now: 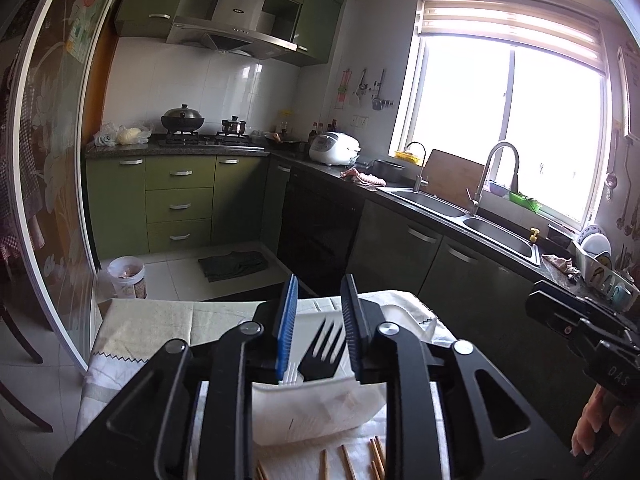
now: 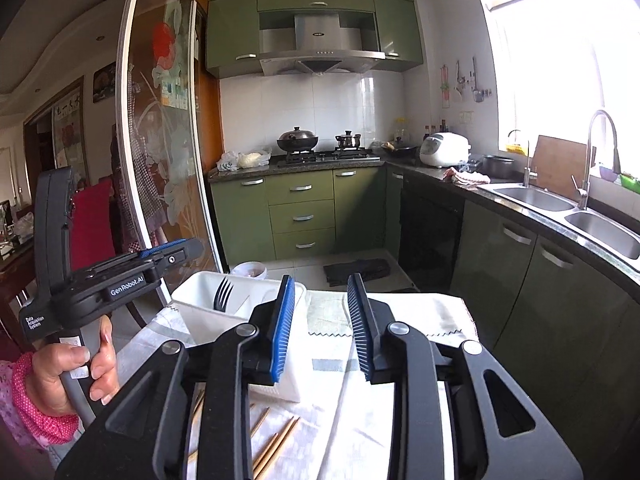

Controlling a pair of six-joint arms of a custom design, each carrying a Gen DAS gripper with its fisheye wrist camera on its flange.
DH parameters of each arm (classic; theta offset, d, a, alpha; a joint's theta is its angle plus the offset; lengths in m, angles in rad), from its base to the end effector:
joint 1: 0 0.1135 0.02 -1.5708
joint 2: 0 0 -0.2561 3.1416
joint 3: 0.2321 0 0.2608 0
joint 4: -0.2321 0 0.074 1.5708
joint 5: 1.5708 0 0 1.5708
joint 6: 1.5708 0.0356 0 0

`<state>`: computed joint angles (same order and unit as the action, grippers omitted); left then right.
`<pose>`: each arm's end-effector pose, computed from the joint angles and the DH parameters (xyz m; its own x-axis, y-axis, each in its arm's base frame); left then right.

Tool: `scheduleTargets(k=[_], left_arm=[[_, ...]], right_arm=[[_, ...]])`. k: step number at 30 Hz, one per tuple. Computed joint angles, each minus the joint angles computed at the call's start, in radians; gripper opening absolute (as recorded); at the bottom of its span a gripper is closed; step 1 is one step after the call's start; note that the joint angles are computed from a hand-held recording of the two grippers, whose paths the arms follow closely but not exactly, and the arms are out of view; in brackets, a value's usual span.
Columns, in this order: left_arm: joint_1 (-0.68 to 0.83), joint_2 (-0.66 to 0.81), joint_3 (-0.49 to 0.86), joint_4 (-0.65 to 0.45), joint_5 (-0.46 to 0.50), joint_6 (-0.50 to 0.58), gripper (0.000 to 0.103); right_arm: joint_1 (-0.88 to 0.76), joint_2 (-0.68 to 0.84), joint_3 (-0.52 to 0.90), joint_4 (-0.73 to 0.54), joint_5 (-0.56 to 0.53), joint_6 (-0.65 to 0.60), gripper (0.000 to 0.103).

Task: Organize utensils
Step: 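Carry fork and spoon into the white basket and open both tools, then grasp a single wooden chopstick with the left tool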

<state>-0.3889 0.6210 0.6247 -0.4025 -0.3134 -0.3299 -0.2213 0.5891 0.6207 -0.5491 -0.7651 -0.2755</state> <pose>0.1566 -0.0523 0.2816 -0.3716 -0.1807 -0.9106 -0.0238 0.9824 -0.1853 0.1473 -0.0079 0.2745 -0.3478 -0.1229 -0.9295 -0.5440 0.8339 0.0933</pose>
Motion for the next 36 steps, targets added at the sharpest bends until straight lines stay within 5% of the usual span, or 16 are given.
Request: scheduleTargets(k=[4, 9, 12, 15, 25, 31, 33, 36], left_arm=[[-0.052, -0.047, 0.063, -0.258, -0.024, -0.076, 0.04], [-0.141, -0.019, 0.075, -0.56, -0.045, -0.185, 0.04], [-0.142, 0.054, 0.051, -0.646, 0.05, -0.207, 0.036], [-0.099, 0.164, 0.026, -0.635, 0.156, -0.167, 0.024], [-0.179, 0.51, 0.064, -0.488, 0.121, -0.164, 0.022], [-0.206, 0.572, 0.095, -0.499, 0.123, -0.169, 0.022], [-0.218, 0.585, 0.098, -0.502, 0.123, -0.174, 0.01], [-0.222, 0.609, 0.103, -0.488, 0.126, -0.171, 0.007]], right_arm=[[-0.161, 0.023, 0.016, -0.189, -0.128, -0.16, 0.03], [-0.279, 0.108, 0.036, -0.419, -0.149, -0.404, 0.036], [-0.315, 0.149, 0.025, -0.479, -0.119, -0.505, 0.036], [-0.375, 0.194, 0.02, -0.511, -0.109, -0.595, 0.036], [-0.535, 0.34, 0.059, -0.572, -0.1, -0.789, 0.036], [-0.469, 0.353, 0.062, -0.523, -0.053, -0.718, 0.036], [-0.413, 0.328, 0.05, -0.503, -0.021, -0.67, 0.036], [-0.274, 0.322, 0.036, -0.47, 0.058, -0.568, 0.036]])
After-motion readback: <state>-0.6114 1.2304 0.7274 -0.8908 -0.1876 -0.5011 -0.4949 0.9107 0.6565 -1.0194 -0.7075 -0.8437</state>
